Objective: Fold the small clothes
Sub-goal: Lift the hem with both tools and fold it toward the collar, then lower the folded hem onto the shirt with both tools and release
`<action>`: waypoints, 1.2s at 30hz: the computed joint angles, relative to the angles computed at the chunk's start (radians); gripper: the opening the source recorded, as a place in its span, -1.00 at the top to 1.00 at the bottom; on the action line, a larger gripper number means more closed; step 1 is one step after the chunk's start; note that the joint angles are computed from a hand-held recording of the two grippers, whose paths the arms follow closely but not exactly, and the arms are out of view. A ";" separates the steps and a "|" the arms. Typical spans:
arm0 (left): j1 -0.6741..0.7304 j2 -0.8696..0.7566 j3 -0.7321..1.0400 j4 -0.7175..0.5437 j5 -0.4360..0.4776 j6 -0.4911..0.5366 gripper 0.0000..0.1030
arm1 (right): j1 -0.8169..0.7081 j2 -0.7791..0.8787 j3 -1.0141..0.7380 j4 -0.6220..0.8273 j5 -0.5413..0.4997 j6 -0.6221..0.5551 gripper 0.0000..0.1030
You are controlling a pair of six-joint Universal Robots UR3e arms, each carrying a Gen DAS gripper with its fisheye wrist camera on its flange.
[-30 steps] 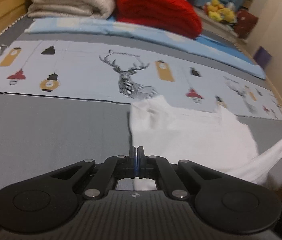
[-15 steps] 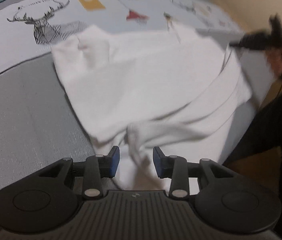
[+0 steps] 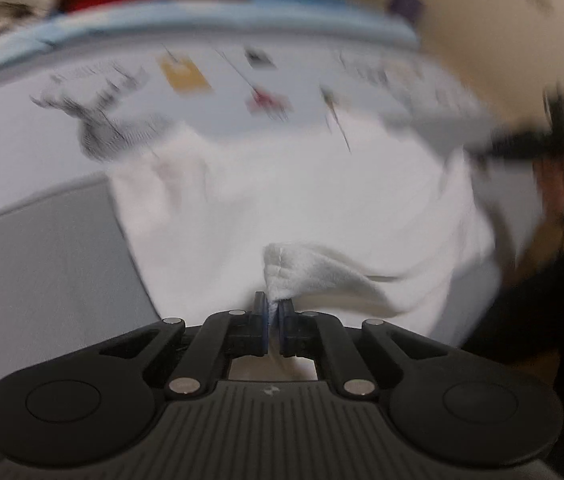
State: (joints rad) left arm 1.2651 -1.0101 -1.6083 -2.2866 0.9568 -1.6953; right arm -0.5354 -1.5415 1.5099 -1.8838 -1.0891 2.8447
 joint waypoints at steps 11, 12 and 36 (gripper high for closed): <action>-0.298 -0.061 -0.325 1.133 0.017 -0.876 0.91 | 0.090 0.118 -0.061 -0.154 0.023 0.155 0.92; -0.349 -0.093 -0.331 1.201 0.059 -0.930 0.90 | 0.098 0.133 -0.069 -0.171 0.022 0.172 0.91; -0.483 -0.280 -0.250 1.171 0.278 -1.097 0.26 | 0.011 0.121 -0.081 -0.112 0.032 0.026 0.84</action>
State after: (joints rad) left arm 0.7821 -1.2901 -1.8582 -1.1160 1.2343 -2.7927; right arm -0.5247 -1.4206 1.4285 -1.9954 -1.0570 2.8707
